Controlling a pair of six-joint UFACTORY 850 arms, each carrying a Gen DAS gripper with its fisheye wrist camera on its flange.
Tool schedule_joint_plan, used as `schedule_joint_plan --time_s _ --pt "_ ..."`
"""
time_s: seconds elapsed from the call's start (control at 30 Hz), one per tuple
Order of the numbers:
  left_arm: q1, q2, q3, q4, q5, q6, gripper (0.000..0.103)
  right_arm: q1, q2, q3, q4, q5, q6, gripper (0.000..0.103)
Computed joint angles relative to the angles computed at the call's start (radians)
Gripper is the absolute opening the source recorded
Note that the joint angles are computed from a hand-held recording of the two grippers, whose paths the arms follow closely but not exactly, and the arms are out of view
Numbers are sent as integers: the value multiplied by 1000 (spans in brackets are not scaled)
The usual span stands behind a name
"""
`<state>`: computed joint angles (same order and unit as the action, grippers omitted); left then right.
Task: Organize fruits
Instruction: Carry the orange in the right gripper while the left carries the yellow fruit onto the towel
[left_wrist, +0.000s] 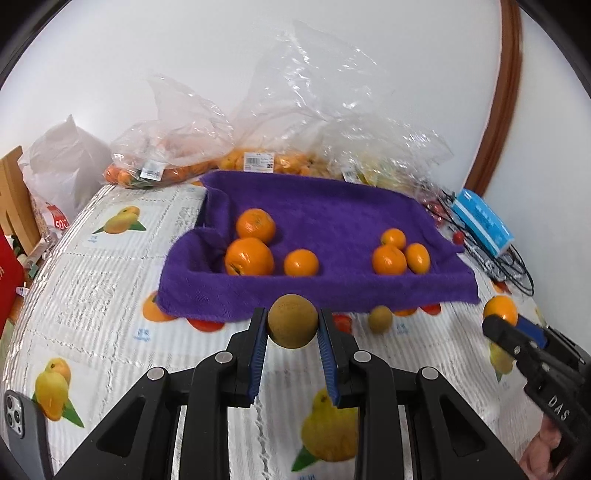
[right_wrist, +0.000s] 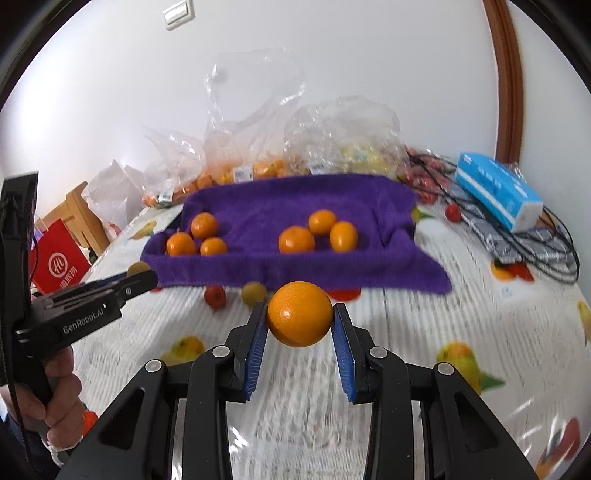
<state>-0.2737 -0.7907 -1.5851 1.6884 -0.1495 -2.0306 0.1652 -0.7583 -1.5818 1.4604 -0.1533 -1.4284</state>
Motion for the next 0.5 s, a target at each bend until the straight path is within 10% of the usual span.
schedule_joint_plan --time_s 0.5 --pt "23 -161 -310 -445 -26 468 26 0 -204 -384 -610 -47 599 35"
